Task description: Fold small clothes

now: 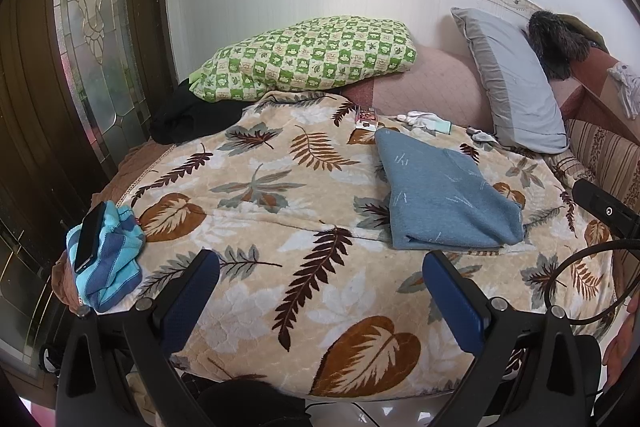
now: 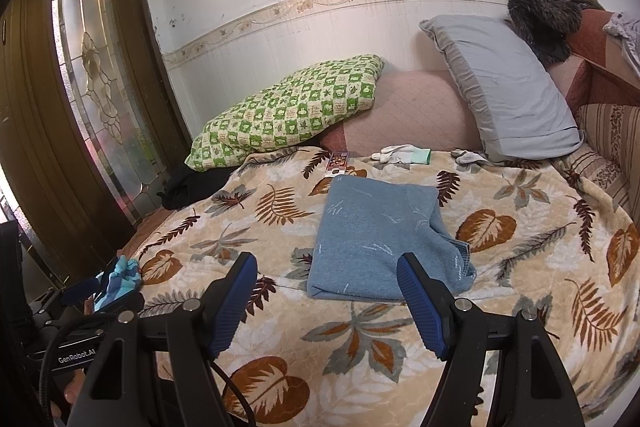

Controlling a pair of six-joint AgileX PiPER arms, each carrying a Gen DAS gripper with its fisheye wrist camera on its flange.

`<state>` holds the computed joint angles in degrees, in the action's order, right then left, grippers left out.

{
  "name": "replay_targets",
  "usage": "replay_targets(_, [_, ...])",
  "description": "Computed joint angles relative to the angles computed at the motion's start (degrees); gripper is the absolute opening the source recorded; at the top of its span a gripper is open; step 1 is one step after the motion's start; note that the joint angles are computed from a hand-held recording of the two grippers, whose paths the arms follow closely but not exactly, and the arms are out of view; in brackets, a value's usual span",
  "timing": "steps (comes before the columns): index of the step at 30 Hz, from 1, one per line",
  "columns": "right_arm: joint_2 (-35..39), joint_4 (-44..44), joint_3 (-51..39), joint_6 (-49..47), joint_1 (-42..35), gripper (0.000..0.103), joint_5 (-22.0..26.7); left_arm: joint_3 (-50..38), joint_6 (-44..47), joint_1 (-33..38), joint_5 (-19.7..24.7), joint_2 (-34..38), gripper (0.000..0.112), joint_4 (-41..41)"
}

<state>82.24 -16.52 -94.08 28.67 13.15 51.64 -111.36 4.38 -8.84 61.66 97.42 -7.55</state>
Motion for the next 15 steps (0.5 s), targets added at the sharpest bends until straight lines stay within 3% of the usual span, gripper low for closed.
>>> replay_targets(15, [0.47, -0.57, -0.66, 0.36, 0.62, 0.075, 0.34, -0.03, 0.15, 0.16, -0.06, 0.14, 0.101, -0.15])
